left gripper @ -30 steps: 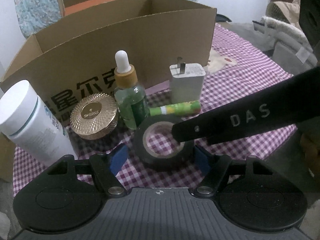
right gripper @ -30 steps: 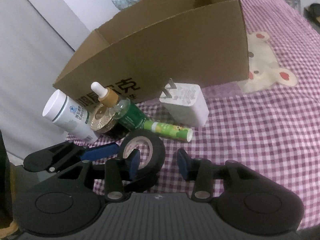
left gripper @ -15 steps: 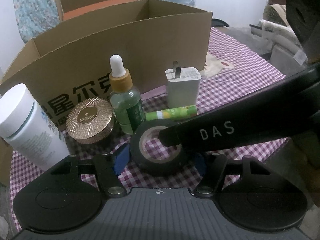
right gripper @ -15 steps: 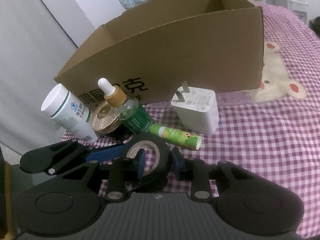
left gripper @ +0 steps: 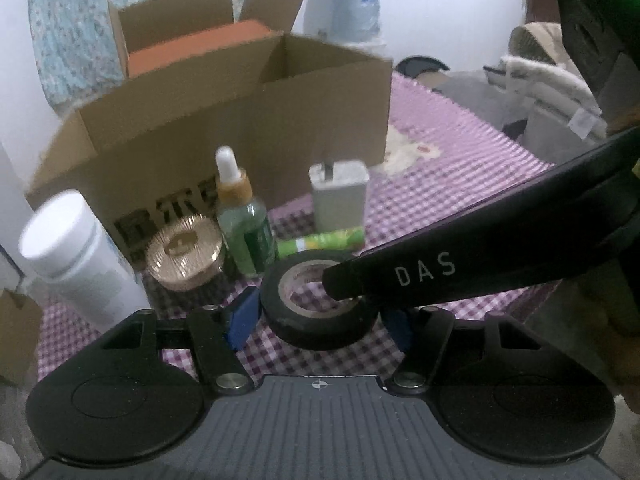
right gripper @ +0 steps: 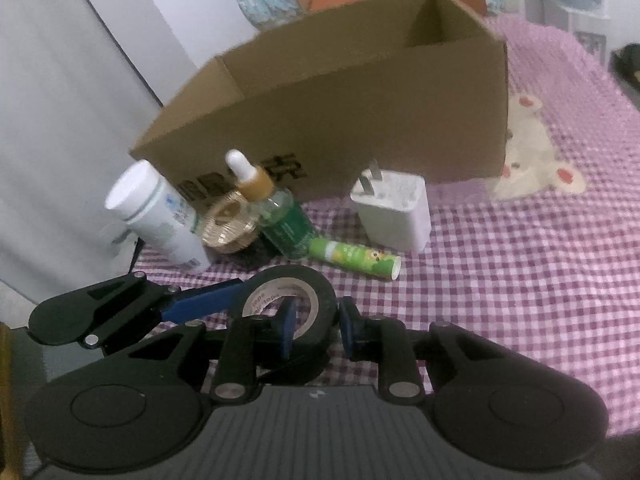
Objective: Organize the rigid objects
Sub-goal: 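Lift the tape roll and carry it toward the cardboard box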
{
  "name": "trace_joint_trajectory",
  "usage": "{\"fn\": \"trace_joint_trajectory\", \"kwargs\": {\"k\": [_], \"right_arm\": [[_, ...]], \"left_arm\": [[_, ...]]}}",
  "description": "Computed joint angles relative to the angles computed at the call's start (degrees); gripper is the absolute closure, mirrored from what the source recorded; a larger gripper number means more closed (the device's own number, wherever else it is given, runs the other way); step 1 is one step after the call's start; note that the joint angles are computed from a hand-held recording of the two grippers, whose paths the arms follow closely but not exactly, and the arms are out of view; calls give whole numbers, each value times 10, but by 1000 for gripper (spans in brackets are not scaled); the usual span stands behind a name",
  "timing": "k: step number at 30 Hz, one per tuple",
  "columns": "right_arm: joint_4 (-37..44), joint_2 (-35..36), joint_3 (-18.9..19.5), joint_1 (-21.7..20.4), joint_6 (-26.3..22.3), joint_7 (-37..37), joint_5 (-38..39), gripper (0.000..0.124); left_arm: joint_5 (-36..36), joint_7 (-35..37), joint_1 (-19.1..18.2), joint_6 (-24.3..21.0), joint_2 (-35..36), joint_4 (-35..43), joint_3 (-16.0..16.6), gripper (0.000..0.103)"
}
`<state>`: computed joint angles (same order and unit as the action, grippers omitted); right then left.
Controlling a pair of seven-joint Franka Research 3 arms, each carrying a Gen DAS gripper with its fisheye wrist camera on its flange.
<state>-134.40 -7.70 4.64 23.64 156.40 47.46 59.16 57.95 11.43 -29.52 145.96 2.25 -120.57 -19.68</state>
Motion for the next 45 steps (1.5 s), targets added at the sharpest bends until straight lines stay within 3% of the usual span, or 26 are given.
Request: {"fn": "trace_joint_trajectory", "kwargs": {"k": [9,18,24,30,35,39,45], "right_arm": [[-10,-81,-19,24,22,-73,53,98],[95,-64,-32,38,10,-166,92,98],[248,45,-19,0,-88,-85,12,98],[468,222,3,-45,-257,80,-115,98],[660,377,19,-56,-390,213,-219,98],[815,493,33,-59,-482,287,-272,98],[874,547,48,-59,-522,320,-296,98]], "left_arm": [[80,-34,1,-54,-63,4,-24,37],[106,17,27,-109,-87,65,-29,37],[0,123,60,-84,-78,99,2,37],[-208,274,91,-76,-32,133,36,37],[-371,381,113,-109,34,180,49,37],[-427,424,121,-152,79,223,53,37],[-439,449,118,-213,119,270,58,37]]}}
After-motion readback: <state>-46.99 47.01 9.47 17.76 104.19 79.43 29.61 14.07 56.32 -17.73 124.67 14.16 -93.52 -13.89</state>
